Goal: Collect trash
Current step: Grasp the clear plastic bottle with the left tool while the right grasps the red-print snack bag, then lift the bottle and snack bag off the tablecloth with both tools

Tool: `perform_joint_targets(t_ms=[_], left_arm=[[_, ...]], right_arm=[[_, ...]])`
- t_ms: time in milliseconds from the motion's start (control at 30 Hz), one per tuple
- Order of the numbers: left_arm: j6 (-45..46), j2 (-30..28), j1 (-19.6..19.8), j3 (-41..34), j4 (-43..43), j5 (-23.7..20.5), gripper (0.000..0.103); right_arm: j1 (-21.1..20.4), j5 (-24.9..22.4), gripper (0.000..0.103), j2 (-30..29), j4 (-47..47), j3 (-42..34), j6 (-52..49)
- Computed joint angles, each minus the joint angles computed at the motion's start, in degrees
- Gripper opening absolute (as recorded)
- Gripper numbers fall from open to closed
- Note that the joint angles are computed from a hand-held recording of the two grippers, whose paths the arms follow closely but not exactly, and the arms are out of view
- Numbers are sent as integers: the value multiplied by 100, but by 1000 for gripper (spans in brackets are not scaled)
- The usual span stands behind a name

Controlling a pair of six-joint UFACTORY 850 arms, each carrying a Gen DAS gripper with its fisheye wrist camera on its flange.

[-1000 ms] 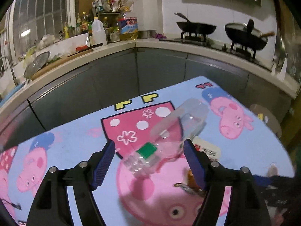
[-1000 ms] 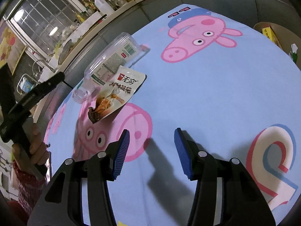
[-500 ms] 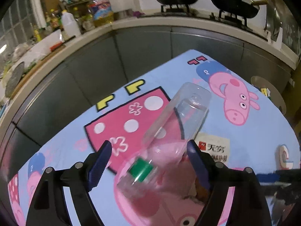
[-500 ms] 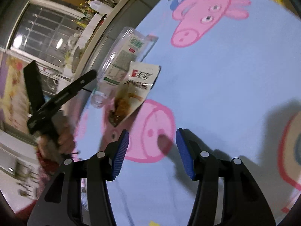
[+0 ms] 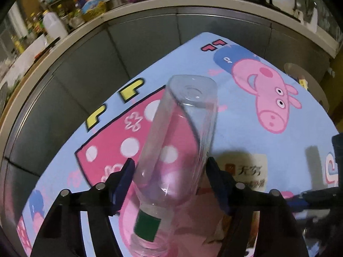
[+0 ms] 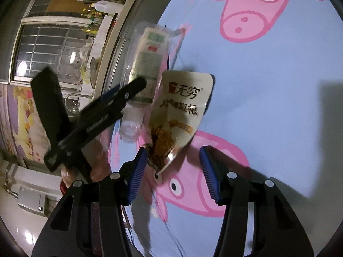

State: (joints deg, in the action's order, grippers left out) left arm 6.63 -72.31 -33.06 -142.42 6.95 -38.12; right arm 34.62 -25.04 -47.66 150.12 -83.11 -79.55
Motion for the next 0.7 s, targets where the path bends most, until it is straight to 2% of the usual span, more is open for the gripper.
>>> perform_joint_targets(t_ms=[133, 233, 267, 333, 467, 533, 600, 667, 700], left_arm=[[-440, 836, 174, 1523, 55, 753, 65], [-638, 1433, 268, 2573, -27, 1290, 64], [-747, 1555, 278, 2798, 0, 1382, 64], [-1124, 1963, 282, 3565, 176, 1853, 64], [-1834, 2484, 243, 4536, 462, 2500, 63], [-1855, 2692, 245, 4913, 107, 2754, 63], [-1816, 2837, 258, 5166, -256, 2909, 63], [-1247, 2953, 269, 5357, -1049, 2980, 62], [-918, 2990, 263, 5405, -1455, 2952, 62]], right_arm=[[-17, 24, 50, -165, 34, -260, 20], [8, 249, 47, -285, 151, -511, -168], [11, 310, 45, -319, 178, -577, -221], [34, 487, 37, -418, 349, -755, -480], [61, 641, 14, -538, 620, -890, -744], [51, 553, 9, -532, 334, -851, -423], [52, 364, 7, -410, 437, -618, -546], [90, 242, 0, -221, 743, -338, -940], [112, 211, 0, -124, 944, -193, -1173]])
